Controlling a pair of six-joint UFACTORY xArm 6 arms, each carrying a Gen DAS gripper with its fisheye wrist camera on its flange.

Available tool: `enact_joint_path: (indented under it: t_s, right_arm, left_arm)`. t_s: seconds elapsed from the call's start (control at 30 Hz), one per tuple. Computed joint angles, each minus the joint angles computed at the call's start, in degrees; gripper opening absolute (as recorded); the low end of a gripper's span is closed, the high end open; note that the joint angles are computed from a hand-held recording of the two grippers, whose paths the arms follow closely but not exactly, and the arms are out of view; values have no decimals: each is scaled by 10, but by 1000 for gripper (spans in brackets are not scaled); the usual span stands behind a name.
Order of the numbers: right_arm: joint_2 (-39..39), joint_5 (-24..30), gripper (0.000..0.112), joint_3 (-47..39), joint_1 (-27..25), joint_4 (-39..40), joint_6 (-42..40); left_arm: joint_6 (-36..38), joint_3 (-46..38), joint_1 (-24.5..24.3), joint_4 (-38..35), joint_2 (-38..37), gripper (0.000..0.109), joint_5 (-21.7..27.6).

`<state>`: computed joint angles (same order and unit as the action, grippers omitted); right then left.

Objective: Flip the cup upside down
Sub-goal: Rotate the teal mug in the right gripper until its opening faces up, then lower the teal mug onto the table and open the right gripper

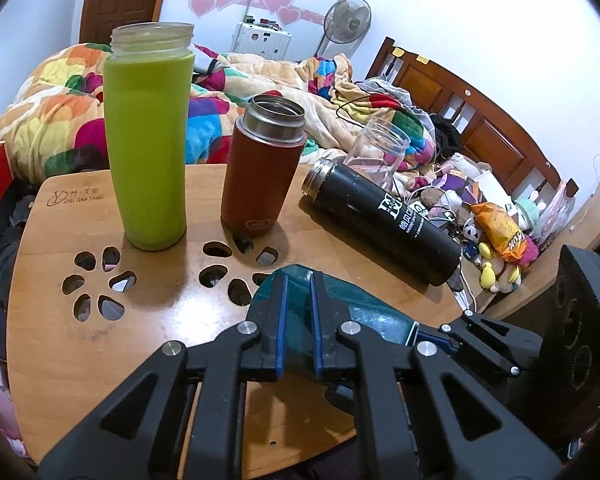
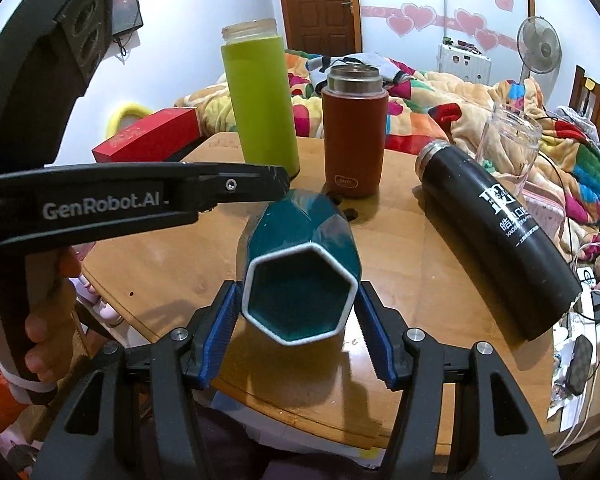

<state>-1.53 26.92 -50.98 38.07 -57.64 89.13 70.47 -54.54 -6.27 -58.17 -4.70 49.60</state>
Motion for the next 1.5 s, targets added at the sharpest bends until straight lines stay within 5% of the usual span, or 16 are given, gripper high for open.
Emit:
enact_joint_path:
  t_s: [1.03,1.5]
  right_arm:
    - [30,-21,52,-38,-15,-45,1]
    - [-89,100,52,6,43,-56,61]
  left_arm:
    - [-2,-16,-6,-9,20,2,-49]
    - [37,70,39,-43,-149,8,-38]
